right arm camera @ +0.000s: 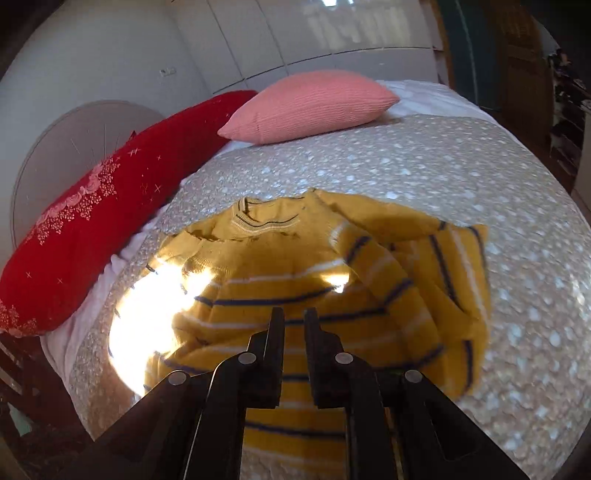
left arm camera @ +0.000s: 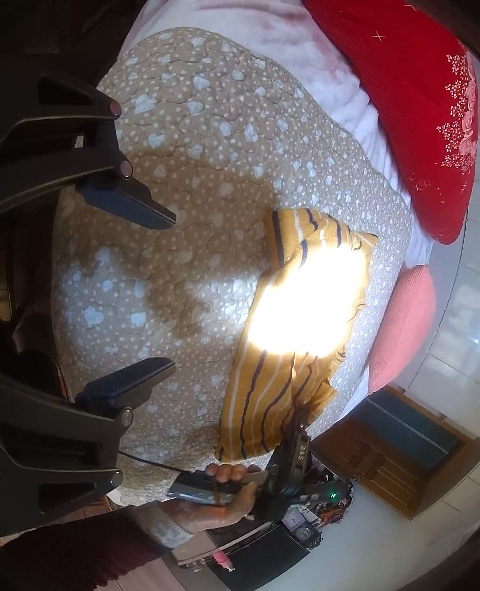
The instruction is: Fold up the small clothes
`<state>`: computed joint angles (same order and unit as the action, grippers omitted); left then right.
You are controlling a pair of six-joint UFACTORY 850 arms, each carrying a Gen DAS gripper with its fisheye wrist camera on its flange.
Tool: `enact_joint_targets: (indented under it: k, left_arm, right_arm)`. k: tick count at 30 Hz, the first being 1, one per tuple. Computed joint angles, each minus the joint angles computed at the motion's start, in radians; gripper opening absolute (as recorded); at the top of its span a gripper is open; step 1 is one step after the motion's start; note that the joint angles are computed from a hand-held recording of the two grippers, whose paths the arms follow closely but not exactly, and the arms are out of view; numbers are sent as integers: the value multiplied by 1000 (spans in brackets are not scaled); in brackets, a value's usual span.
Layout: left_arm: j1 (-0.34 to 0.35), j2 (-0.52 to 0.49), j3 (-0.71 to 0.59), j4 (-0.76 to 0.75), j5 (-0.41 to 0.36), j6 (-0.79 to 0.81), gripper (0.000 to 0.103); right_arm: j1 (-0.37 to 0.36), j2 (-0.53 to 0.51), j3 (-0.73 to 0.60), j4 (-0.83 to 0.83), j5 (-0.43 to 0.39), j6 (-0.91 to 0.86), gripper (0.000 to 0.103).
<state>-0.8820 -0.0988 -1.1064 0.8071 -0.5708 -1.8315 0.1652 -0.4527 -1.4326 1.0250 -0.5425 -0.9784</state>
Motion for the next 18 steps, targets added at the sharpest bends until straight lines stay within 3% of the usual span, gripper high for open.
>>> enact_joint_targets:
  k: [4, 5, 8, 11, 13, 18]
  left_arm:
    - [31, 36, 47, -13, 1, -25, 71]
    - [42, 46, 61, -14, 10, -33, 71]
    - [84, 61, 87, -43, 46, -22, 71]
    - [121, 53, 86, -32, 75, -20, 71]
    - [139, 32, 64, -17, 73, -9, 72]
    - [209, -25, 14, -7, 136, 35, 76]
  right_arm:
    - [-15, -175, -206, -194, 9, 283, 11]
    - [-38, -209, -248, -170, -18, 313, 4]
    - [-95, -245, -297, -135, -14, 413, 3]
    - [-128, -228, -280, -189, 25, 482, 20]
    - [-159, -189, -231, -108, 8, 388, 23]
    - [-219, -40, -32, 72, -18, 123, 52]
